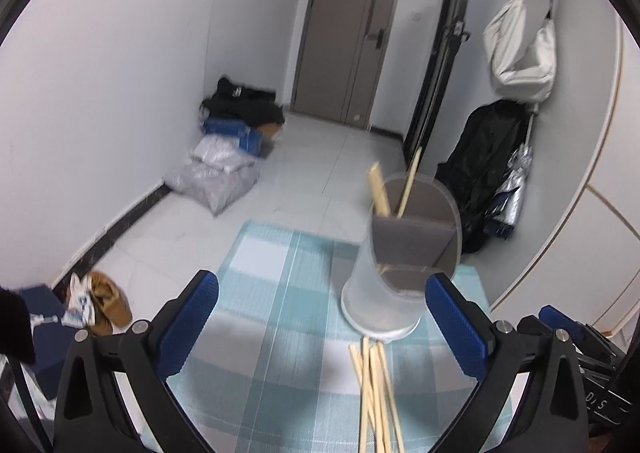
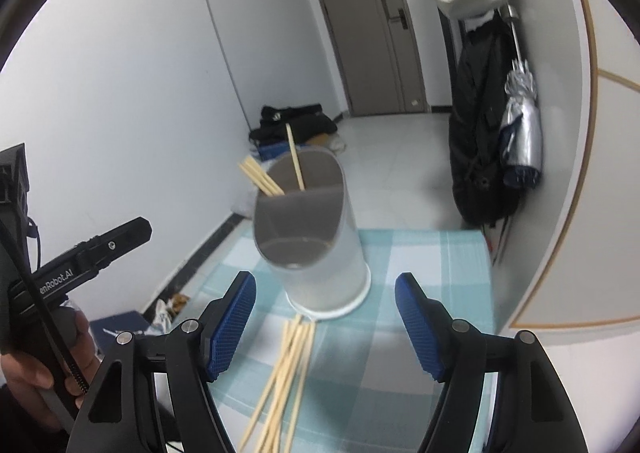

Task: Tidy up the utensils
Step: 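Pull both open tools back from the holder toward the loose chopsticks, then close the right tool on a wooden chopstick while the left tool grasps another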

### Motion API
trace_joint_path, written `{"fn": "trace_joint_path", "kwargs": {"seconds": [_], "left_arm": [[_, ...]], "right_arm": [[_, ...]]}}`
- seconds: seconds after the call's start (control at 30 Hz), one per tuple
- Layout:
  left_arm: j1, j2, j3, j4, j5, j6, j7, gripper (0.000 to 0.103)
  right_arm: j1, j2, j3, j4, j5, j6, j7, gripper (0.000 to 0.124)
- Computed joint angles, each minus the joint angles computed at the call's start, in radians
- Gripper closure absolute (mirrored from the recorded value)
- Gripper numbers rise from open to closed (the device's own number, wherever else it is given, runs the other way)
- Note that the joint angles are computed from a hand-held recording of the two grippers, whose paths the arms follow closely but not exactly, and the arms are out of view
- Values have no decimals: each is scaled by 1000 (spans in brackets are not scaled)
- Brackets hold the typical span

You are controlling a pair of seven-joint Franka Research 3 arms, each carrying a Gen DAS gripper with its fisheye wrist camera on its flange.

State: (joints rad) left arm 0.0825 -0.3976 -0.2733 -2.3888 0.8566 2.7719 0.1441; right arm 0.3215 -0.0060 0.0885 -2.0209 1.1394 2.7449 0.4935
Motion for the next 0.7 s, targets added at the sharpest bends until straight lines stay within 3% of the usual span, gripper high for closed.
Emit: {"fn": "trace_joint_path", "kwargs": {"seconds": [0.23,0.43,0.7], "left_arm": [[-23,28,35,-31,-74,10,76,1],[-52,40,82,-46,-213,0,181,1],[-66,65,100,-39,-308,-28,271,1]], "right_arm": [[1,65,9,8,-270,-26,229,52],[5,125,22,36,-445,-51,364,53],[37,223,18,107,-716,-88,567,68]]}}
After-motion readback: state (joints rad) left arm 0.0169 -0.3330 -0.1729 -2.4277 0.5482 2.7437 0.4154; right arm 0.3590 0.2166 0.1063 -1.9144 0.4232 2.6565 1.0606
